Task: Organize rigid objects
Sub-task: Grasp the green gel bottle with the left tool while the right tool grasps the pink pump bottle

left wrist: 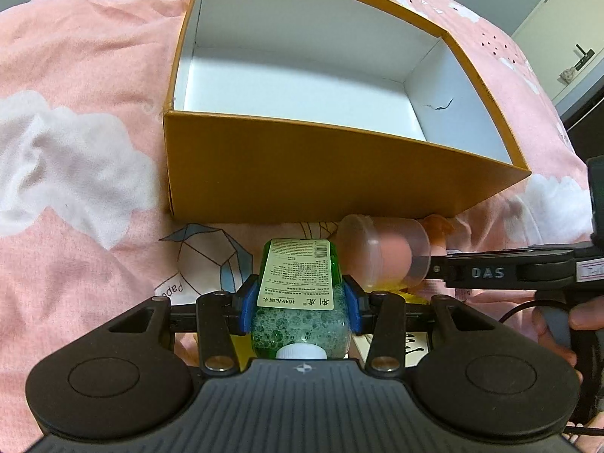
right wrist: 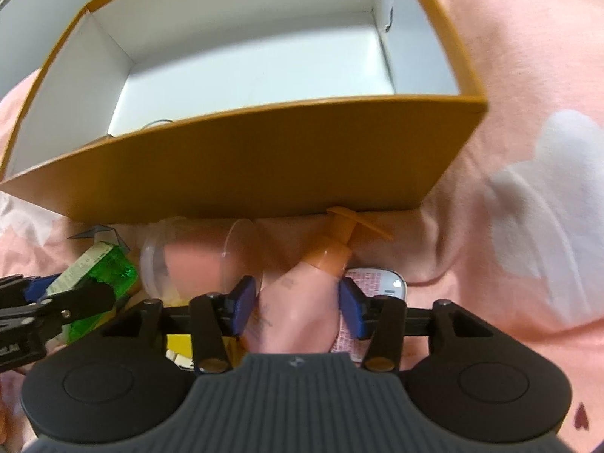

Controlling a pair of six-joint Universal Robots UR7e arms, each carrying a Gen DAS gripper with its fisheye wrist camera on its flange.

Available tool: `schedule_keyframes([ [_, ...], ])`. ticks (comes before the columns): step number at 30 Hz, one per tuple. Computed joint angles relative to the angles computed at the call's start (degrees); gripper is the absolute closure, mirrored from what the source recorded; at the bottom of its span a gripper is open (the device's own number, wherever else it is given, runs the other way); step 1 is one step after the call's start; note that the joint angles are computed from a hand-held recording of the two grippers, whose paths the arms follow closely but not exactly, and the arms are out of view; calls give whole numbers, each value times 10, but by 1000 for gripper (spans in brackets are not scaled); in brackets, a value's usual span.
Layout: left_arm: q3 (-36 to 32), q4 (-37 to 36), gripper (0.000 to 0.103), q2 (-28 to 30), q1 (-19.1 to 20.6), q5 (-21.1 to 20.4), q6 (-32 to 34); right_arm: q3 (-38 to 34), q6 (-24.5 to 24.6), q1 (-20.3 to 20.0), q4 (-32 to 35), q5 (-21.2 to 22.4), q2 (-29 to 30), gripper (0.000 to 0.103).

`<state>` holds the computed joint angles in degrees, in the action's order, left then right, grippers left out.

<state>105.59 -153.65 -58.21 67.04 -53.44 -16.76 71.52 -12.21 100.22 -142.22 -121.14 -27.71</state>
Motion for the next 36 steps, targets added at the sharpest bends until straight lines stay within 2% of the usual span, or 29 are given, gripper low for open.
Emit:
schedule_keyframes([
  [8, 9, -14, 52, -7, -5, -1, 7, 22, -20, 3, -39, 3, -5, 56],
  [9, 12, -17, 52, -9, -7, -2, 10, 29, -24, 4, -48, 4, -10, 58],
  [10, 15, -20, 52, -11, -9, -3, 12, 39, -29, 6, -64, 6, -16, 65],
  [12, 21, -30, 52, -16, -14, -6, 19, 53, -37, 10, -79, 7, -27, 66],
  [13, 24, -33, 52, -18, -16, -6, 20, 61, -47, 12, -91, 6, -32, 75],
  [14, 26, -38, 52, -20, -19, -7, 23, 70, -54, 13, -104, 9, -37, 99],
  [16, 30, -45, 52, -22, -23, -8, 28, 79, -68, 19, -126, -1, -42, 103],
  [19, 32, -52, 52, -25, -26, -9, 34, 83, -72, 19, -123, 10, -49, 103],
  [21, 29, -46, 52, -23, -25, -3, 30, 77, -41, 15, -100, 16, -49, 103],
  [24, 25, -45, 52, -19, -19, -4, 23, 67, 2, 9, -61, 22, -50, 97],
  [25, 22, -43, 52, -17, -16, -7, 19, 65, 15, 5, -50, 28, -51, 91],
  [26, 21, -42, 52, -15, -14, -10, 18, 63, 29, 2, -41, 38, -52, 79],
  [28, 18, -37, 52, -13, -12, -13, 18, 59, 46, -2, -34, 49, -51, 70],
  [36, 6, -32, 52, -4, -8, -9, 17, 17, 44, -5, -24, 36, -19, 68],
])
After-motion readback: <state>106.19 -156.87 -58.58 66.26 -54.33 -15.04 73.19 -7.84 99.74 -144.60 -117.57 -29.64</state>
